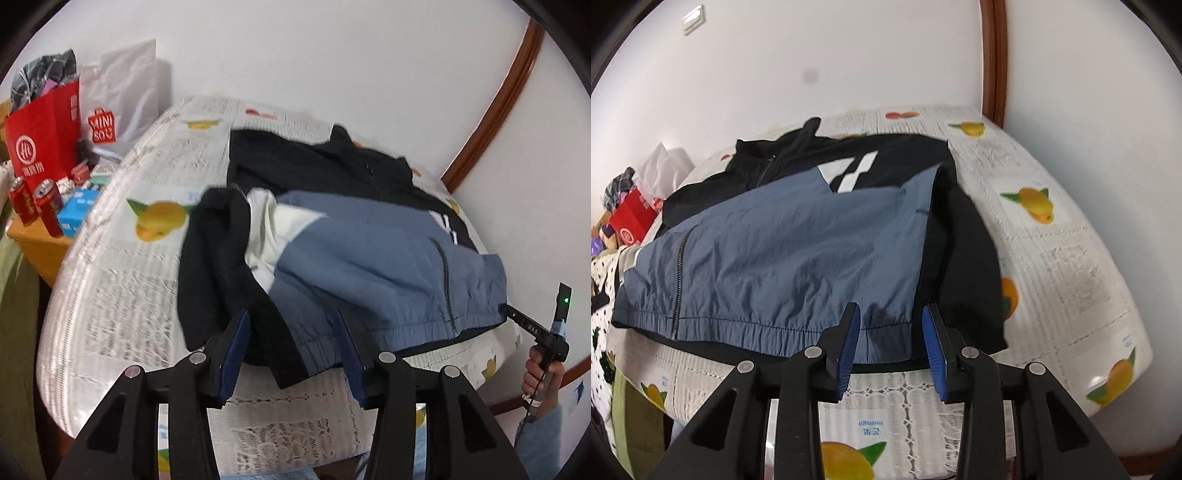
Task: Fold large clothes
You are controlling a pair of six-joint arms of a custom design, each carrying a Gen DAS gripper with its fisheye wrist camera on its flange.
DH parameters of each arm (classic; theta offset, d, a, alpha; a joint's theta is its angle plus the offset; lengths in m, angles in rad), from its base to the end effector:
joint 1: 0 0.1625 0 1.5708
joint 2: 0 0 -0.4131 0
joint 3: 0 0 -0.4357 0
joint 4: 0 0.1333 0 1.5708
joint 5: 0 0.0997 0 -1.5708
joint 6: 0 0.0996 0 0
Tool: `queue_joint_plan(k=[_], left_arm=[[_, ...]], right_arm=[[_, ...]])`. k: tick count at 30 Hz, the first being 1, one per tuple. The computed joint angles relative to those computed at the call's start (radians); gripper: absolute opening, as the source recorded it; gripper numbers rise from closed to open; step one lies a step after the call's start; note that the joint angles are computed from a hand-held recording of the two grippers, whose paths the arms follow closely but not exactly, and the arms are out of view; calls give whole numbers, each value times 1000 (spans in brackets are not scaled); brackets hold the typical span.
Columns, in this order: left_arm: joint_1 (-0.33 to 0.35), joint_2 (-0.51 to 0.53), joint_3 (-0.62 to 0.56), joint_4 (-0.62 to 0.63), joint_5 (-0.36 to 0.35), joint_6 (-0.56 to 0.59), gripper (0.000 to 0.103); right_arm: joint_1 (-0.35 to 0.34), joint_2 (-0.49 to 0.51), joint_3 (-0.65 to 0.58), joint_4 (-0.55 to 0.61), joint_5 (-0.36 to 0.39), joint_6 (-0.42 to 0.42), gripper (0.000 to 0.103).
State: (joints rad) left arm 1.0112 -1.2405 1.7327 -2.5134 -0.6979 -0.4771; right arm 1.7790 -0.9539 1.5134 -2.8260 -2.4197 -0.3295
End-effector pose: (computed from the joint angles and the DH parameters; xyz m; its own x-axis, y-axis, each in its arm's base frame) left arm -0.1598 -0.6499 0.3332 -0.8605 -0.2984 -0.4128 0.0931 0.7046 -0.7035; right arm 0.2075 -0.6992 0.2816 -0.6545 0.0731 0.7525 -0.3915 0.8187 -0.4200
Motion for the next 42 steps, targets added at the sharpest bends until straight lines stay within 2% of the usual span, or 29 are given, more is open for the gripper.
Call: queue_joint_plan(k=[4, 6, 8, 9, 10, 13, 19, 28, 42], left_arm=[[30, 24, -24, 74, -37, -71, 45], [38, 27, -24, 78, -57, -75, 44], [34, 28, -23, 70, -54, -63, 36], [28, 28, -24, 68, -48, -50, 26], [21, 26, -25, 60, -46, -26, 23], [4, 21, -32, 20, -43, 31, 18], [-13, 48, -93, -91, 1, 151, 13], [33, 144, -250, -121, -6, 237, 12], [135, 336, -529, -59, -12, 299, 13]], right_arm=[[-11, 26, -25, 20, -35, 38, 35], [-13, 32, -27, 22, -43, 45, 31], [-8, 38, -27, 7, -56, 21, 21], [-3, 37, -24, 1, -56, 6, 16], [5, 35, -19, -18, -55, -17, 15], [22, 23, -10, -85, -14, -78, 10], [47, 37, -75, -137, 70, -114, 8], [30, 114, -236, -89, 142, -60, 8], [-24, 333, -569, 7, 152, -71, 8]])
